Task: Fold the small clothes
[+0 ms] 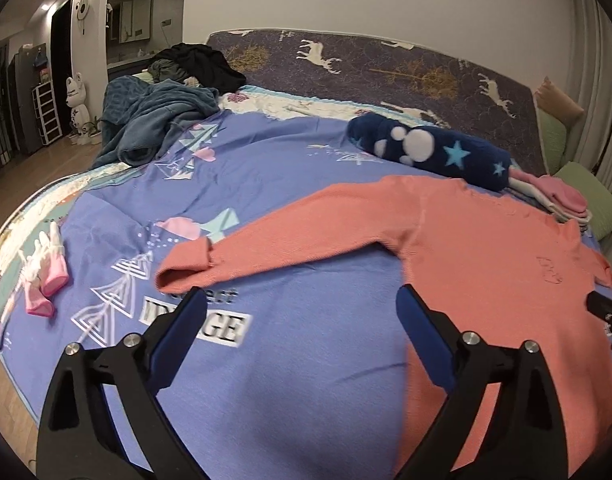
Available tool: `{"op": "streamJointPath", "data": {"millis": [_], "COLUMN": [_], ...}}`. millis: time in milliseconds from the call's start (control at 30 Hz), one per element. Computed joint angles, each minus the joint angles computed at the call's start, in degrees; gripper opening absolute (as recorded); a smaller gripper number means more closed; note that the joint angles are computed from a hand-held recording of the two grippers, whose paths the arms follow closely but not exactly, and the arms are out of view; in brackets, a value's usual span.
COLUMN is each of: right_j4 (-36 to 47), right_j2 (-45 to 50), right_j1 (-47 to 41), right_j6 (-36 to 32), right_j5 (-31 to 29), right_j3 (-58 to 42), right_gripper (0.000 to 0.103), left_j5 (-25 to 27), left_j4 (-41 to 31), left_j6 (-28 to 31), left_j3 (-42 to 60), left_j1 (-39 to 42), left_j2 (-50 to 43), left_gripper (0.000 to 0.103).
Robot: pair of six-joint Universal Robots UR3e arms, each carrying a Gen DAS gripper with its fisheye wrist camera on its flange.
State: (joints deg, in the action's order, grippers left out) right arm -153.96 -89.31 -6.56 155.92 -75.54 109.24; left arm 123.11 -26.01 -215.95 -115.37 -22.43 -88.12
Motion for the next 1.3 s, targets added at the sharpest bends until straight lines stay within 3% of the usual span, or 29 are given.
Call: {"op": "streamJointPath", "data": {"millis": [100,267,433,467,567,633,700,800,900,1000,1167,1300], "right_j4": [0.4,0.07,1.66,2.26,2.3,1.73,0.9,1.04,1.77,1.3,4.45,5.89], "right_j2": [2.82,7.17,10.58,11.14,11.71,11.63,11.5,11.63,11.34,11.3,10.28,9.08], "right_j1": [1.88,4.2,5.45,5.68,6.23,6.42,6.23,5.55,4.24,3.09,-0.75,-4.87], "right_j6": [-0.04,-0.42,0.83,1.01,0.58,0.24,-0.01,0.42,0.6,1.18,2.4,2.37], "right_j5": [-1.65,-4.24,-4.91,-4.67,-4.77,-4.88,-4.87,-4.91,-3.72,-3.18,0.95,3.44], "right_j3": [-2.87,-6.44,-9.85,-10.53,-11.05,-10.79,-10.46,-10.88,-11.22,-11.39,-12.08,-11.3], "right_gripper": [0.101,0.101,0.101,0.101,0.101,0.101,0.101,0.101,0.101,0.101,0.101,0.101], "left_j5": [-0.59,-13.01,-25.96,-26.84,-23.01,-24.24,-25.71,-26.03,-28.1,-27.13,-23.98,-26.3], "left_j4": [-0.81,2.8,8.22,8.36,8.18,8.4,6.8,4.44,3.55,1.7,0.4,-2.57], "left_j6": [1.35,9.64,17.69,18.69,19.64,20.48,20.7,18.79,18.01,17.1,16.76,17.31], "left_j3": [-4.12,-13.83,-16.13,-15.15,-11.33,-10.73,-9.62,-8.53,-6.94,0.33,18.51,35.29], "left_j1": [7.87,27.37,37.44,38.06,37.03,38.21,39.46,39.63,37.46,30.29,15.02,6.42], "left_j2": [2.8,7.44,3.86,1.7,-5.34,-7.16,-7.74,-5.12,0.26,1.29,-7.6,-19.01], "left_gripper": [0.088,0.086,0.086,0.086,0.083,0.065,0.021,0.012,0.012,0.01,0.01,0.01]}}
